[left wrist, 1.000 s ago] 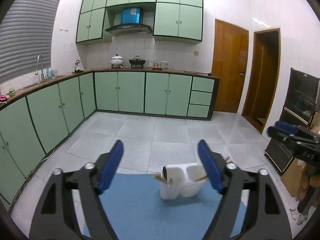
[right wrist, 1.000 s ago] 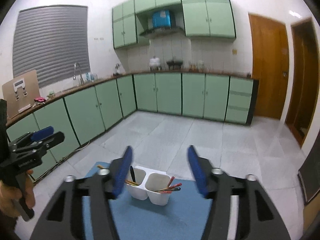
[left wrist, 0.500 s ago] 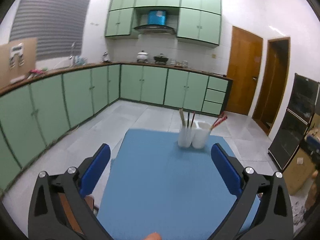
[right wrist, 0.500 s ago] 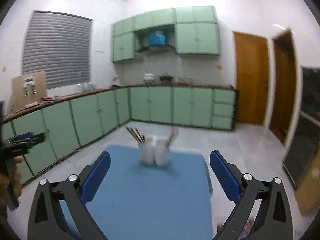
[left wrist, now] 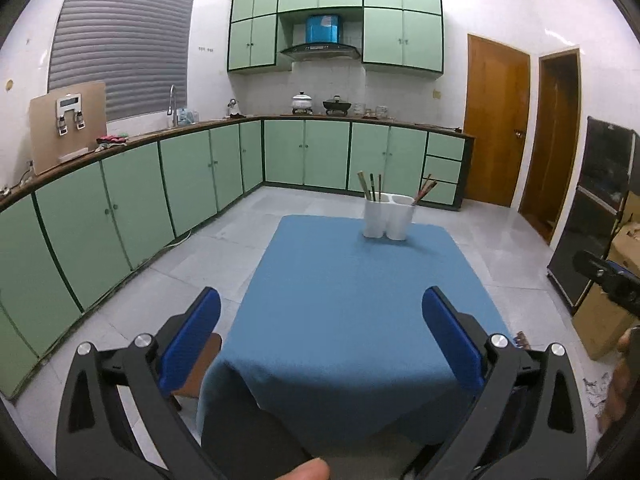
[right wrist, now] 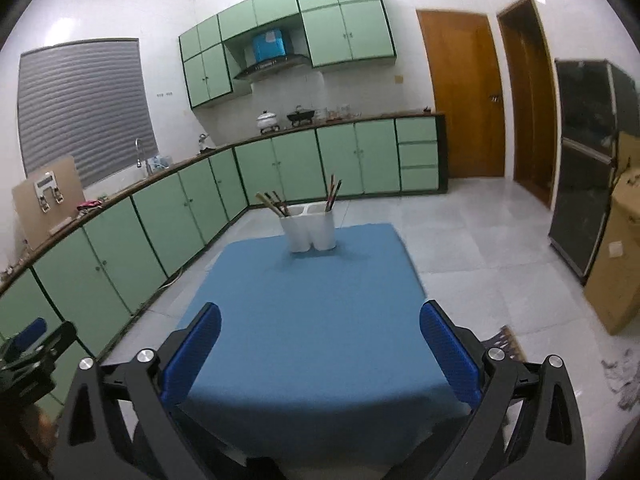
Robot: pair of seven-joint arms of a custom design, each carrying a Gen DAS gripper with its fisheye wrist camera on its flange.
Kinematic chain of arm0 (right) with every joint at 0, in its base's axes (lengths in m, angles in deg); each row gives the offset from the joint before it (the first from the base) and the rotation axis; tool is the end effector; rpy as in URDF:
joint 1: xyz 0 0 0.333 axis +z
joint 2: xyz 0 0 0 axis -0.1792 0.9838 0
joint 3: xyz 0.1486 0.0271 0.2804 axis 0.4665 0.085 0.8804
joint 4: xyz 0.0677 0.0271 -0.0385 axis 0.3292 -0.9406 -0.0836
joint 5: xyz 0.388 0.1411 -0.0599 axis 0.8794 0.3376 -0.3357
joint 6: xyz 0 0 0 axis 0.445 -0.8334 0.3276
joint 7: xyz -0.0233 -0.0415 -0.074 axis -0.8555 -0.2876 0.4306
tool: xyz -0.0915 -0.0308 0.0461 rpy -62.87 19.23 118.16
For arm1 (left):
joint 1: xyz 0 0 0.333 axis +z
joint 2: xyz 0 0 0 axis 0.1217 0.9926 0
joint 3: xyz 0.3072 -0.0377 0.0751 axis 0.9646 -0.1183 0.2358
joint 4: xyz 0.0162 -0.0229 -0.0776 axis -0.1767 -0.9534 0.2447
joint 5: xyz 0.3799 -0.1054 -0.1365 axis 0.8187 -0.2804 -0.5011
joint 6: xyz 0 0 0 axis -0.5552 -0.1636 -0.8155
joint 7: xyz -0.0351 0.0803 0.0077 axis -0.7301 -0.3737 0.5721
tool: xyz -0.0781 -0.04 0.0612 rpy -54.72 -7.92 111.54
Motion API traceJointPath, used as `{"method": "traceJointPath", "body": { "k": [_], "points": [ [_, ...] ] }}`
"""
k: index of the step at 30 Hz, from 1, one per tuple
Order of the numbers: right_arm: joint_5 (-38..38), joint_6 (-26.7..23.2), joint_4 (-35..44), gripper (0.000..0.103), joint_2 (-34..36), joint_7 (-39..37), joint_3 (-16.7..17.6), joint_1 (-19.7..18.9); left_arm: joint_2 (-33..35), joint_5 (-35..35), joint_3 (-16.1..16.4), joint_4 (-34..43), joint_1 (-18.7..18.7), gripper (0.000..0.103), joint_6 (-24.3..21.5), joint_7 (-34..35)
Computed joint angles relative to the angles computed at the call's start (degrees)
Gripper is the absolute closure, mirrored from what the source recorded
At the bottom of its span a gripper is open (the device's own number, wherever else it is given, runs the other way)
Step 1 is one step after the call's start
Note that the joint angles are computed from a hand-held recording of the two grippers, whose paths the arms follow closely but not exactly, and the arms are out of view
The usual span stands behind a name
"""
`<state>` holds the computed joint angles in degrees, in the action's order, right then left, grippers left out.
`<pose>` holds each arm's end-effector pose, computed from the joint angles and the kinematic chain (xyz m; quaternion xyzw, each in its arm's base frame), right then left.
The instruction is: Organize utensils
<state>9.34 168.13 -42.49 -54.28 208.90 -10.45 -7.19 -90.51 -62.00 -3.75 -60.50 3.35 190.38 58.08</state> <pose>0.4847 0.0375 0.7075 -0.5212 0.6671 -0.3462 0.4043 0.5007 -0.2429 0.7450 -0.5808 0.6221 -0.3976 0.3429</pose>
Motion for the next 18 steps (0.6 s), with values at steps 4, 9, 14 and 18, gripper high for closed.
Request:
{"method": "traceJointPath", "body": {
  "k": [4,9,14,18],
  "points": [
    [-5.1,-0.8,-1.4,0.006,-3.5,2.5,3.9,-3.1,-3.8,-6.5,1.2,-2.5,-2.4,0.005,0.1,5.2],
    [-8.2,-2.9,-1.9,0.006,-6.2,4.7,5.4,-3.7,-6.0,-4.9,-1.8,-2.7,0.4,0.005,-0.6,3.1],
    [-10.0,-3.3,-2.8,0.006,-7.8,6.6,6.1,-3.9,-9.0,-2.4,-3.7,-4.8,2.2,0.005,0.8,0.1],
    [-9.6,-3.9,-2.3,0.006,-7.2,6.1,5.3,-2.6,-9.6,-3.4,-4.0,-5.2,2.0,0.005,0.8,1.0]
  ]
}}
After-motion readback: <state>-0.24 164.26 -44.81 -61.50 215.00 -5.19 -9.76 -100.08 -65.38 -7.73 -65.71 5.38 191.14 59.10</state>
